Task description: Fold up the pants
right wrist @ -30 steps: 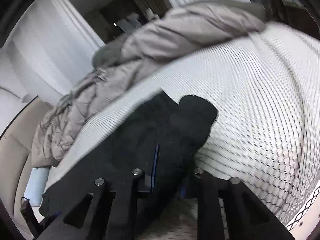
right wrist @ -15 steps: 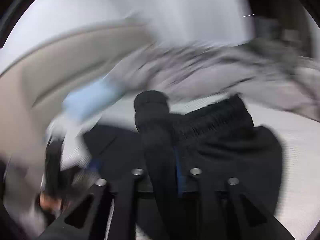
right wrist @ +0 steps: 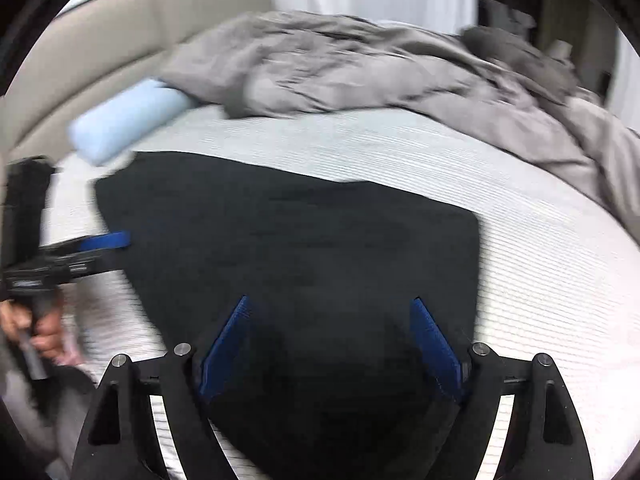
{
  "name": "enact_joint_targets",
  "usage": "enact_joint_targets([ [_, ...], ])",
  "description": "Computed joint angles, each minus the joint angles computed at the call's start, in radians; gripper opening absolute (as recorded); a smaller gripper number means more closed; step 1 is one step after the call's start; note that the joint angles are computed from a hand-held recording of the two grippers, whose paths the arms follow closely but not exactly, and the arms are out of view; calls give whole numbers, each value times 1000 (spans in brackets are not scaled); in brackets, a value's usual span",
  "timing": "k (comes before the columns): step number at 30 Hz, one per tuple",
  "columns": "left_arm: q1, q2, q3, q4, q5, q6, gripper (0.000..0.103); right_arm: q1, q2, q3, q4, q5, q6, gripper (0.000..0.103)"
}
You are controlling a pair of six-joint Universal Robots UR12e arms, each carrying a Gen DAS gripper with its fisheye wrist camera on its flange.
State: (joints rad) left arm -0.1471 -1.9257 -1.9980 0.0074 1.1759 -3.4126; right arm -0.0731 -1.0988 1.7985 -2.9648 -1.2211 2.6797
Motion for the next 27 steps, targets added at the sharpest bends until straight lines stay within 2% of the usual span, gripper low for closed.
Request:
enact_joint_targets([
  [1,-12,-2,4,-26,29,16,65,-4,1,4,-8,-36,7,84],
  [2,-28,-5,8,-48,75,42,61,-6,5,-3,13,-91,15,84],
  [3,-50,-7,10,-62,142,95,59,-9,8,-15,34,-113,17,84],
  [5,-78,-4,9,-61,227,165,59,-26,5,2,37,-140,-11,84],
  [7,-90,9,11,-78,252,167,59,-45,-1,28,25,-142,-54,84],
  [9,-86,27,14,-82,227,164,59,-74,-18,53,46,-78,-68,84],
  [11,-75,32,20,-28,222,118,63,-91,-25,56,77,-8,-34,84],
  [13,-62,11,63,-12,196,56,73,-101,-21,44,105,32,3,84],
  [14,-52,-11,101,-29,155,24,73,-102,-15,35,114,49,12,84],
  [15,-48,-32,138,-52,134,9,73,-104,-10,24,122,67,21,84],
  [17,-53,-78,212,-105,140,15,73,-101,3,4,123,76,41,84],
  [18,-60,-103,260,-173,158,26,73,-99,9,0,102,77,54,84],
  [19,-62,-124,303,-239,144,40,73,-97,8,6,85,74,66,84],
  [21,-57,-170,385,-410,60,78,73,-96,11,-1,101,85,72,84],
  [22,-59,-189,424,-493,54,96,73,-96,9,3,98,83,72,84],
  [23,-63,-205,446,-535,63,102,73,-94,9,5,90,79,69,84],
  [25,-63,-222,460,-528,47,95,73,-97,5,14,80,89,55,84],
  [26,-64,-224,464,-518,52,95,69,-99,4,16,80,91,45,84],
  [27,-66,-223,456,-476,70,71,54,-99,5,16,79,83,40,84],
])
